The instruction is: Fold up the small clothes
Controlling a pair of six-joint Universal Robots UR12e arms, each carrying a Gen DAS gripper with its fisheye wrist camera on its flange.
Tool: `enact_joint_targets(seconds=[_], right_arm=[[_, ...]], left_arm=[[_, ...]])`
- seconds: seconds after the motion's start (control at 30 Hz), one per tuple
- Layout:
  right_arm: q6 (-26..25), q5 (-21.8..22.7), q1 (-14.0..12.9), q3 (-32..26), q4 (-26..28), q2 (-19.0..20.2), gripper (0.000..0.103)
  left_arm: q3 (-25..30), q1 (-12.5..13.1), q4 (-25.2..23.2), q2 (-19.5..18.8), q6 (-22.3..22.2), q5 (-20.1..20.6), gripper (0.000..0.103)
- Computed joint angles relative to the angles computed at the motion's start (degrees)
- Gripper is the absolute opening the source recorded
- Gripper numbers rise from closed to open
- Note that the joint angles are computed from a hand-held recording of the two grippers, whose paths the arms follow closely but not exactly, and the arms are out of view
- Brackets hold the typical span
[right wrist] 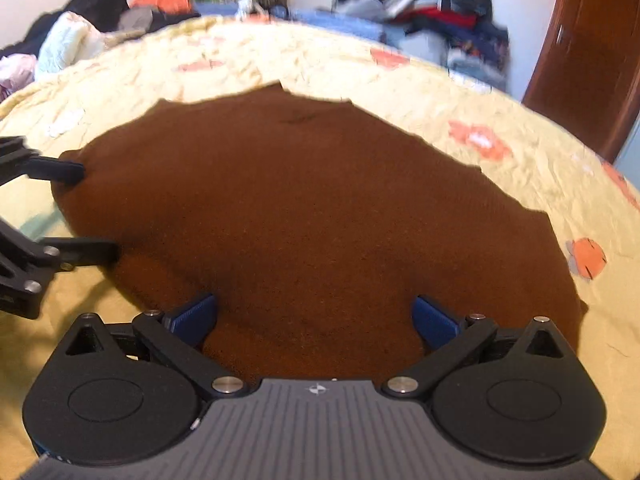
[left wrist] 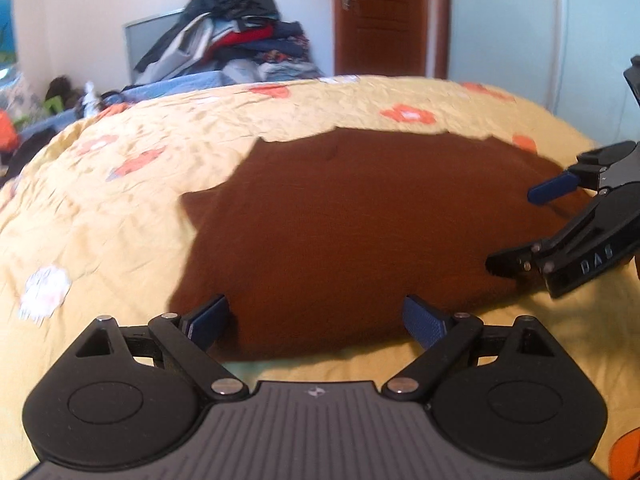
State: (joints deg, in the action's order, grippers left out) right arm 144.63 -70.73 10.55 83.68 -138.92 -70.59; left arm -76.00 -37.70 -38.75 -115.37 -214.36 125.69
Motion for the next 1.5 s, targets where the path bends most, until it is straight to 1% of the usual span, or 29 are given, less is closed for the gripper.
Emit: enact_joint_targets(seconds=[0.07, 0.13, 0.2, 0.23, 0.3, 0.37, 0.43, 0.47, 0.53, 0.63, 0.7, 0.77, 0.8, 0.83, 0.87, 0.93, 0.97, 1.03, 1.07, 1.1, 1.13, 1.17, 1.23, 1.3, 1.33, 1.37, 1.43, 1.47, 1.5], right_arm=[[0.44, 1.70, 0.39, 0.10, -1.78, -0.01, 0.103], [0.20, 2.64, 0.85, -0.32, -3.86, 0.74, 0.103], [-0.49, 0.78, 1.90, -1.34, -3.54, 1.98, 0.103], [-1.34, 0.03, 2.30, -1.65, -2.01, 2.29, 0.103], [0.36, 3.35, 1.36, -0.67, -2.51, 2.08, 0.103], [-0.48, 4.00, 0.92, -2.17, 1.93, 1.94, 0.103], [-0.08, 5.11, 0.09, -3.10, 5.26, 1.23, 0.103], [1.18, 5.96, -0.48, -2.82, 4.23, 0.83, 0.103], [5.61, 5.17, -1.39, -1.24, -1.22, -0.11, 0.103], [13.00, -0.35, -1.19, -2.48, -6.72, 1.70, 0.103], [16.46, -1.89, -1.63, -3.24, -6.70, 2.58, 0.103], [18.80, -5.38, -1.60, -4.24, -5.14, 3.73, 0.103], [19.10, -5.28, -1.95, -3.47, -6.07, 3.99, 0.103], [18.84, -2.79, -2.76, -1.65, -9.40, 3.53, 0.103], [18.33, -0.36, -3.64, 0.48, -12.45, 2.89, 0.103], [18.14, 1.49, -4.37, 3.04, -15.57, 1.84, 0.103], [18.17, 1.66, -4.43, 3.64, -16.11, 1.51, 0.103], [17.49, 1.69, -4.60, 3.34, -14.45, 1.11, 0.103], [17.28, 1.30, -4.38, 1.88, -11.41, 1.30, 0.103], [17.39, 0.85, -4.25, -0.24, -7.39, 1.55, 0.103], [18.50, 1.15, -4.26, -2.11, -5.03, 1.92, 0.103], [20.12, 2.71, -4.48, -3.44, -5.07, 2.49, 0.103], [22.56, 5.88, -4.86, -4.23, -8.76, 3.26, 0.103], [22.45, 5.12, -4.25, -6.33, -8.53, 4.62, 0.103], [21.66, 3.94, -3.78, -7.89, -6.92, 5.62, 0.103], [20.87, 2.38, -3.26, -9.50, -4.53, 6.59, 0.103], [19.05, -0.79, -2.27, -12.39, 0.24, 8.41, 0.103], [17.90, -1.96, -1.86, -12.87, 0.49, 9.16, 0.103], [15.44, -3.55, -1.38, -12.32, -1.66, 9.28, 0.103]], left_arm=[[-0.81, -0.03, 1.40, 0.23, -1.09, 0.53, 0.095], [-0.19, 0.22, -0.32, -0.16, -1.00, 0.06, 0.095], [0.33, 0.60, -1.89, -0.61, -0.33, -1.16, 0.098], [-0.03, 0.66, -1.16, -0.61, 0.00, -0.87, 0.099], [-0.11, 1.12, -1.82, -0.10, -0.58, -2.74, 0.099], [-0.27, 1.48, -1.57, 0.53, -0.69, -3.96, 0.098], [-0.02, 1.78, 0.09, 0.46, 0.39, -3.38, 0.098], [0.50, 2.02, 1.03, 0.11, 1.66, -3.29, 0.098], [2.76, 2.72, 2.80, -1.53, 4.77, -3.03, 0.098], [6.94, 4.44, 4.19, -4.52, 8.22, -5.59, 0.098], [11.30, 5.61, -0.33, -6.99, 7.36, -5.92, 0.098], [14.60, 6.61, -5.08, -8.93, 6.21, -6.21, 0.098], [15.24, 7.16, -7.29, -9.57, 4.95, -6.16, 0.100], [14.59, 7.64, -7.10, -9.24, 3.07, -7.51, 0.100], [13.10, 7.82, -4.76, -8.70, 2.83, -7.95, 0.102], [11.97, 7.46, -3.49, -8.33, 5.29, -6.78, 0.102], [11.85, 7.38, -3.45, -8.27, 5.14, -6.57, 0.102], [13.54, 7.50, -6.78, -8.58, 4.36, -6.84, 0.102], [15.36, 7.55, -9.79, -9.03, 3.56, -6.98, 0.101], [16.72, 7.59, -10.95, -9.46, 3.73, -7.15, 0.100], [17.60, 7.55, -9.71, -10.00, 5.60, -6.86, 0.100], [18.37, 7.46, -8.36, -10.63, 7.95, -6.04, 0.101], [21.48, 7.61, -9.04, -12.63, 11.81, -5.46, 0.101], [24.53, 8.51, -11.79, -14.48, 12.78, -7.72, 0.101], [25.63, 8.85, -13.32, -15.34, 12.38, -7.47, 0.103], [25.29, 9.23, -12.45, -15.26, 11.35, -7.99, 0.103], [23.62, 10.50, -11.88, -14.26, 7.21, -10.98, 0.103], [21.78, 10.76, -10.29, -13.47, 4.76, -10.82, 0.103], [20.19, 10.71, -9.02, -12.89, 3.03, -9.37, 0.103]])
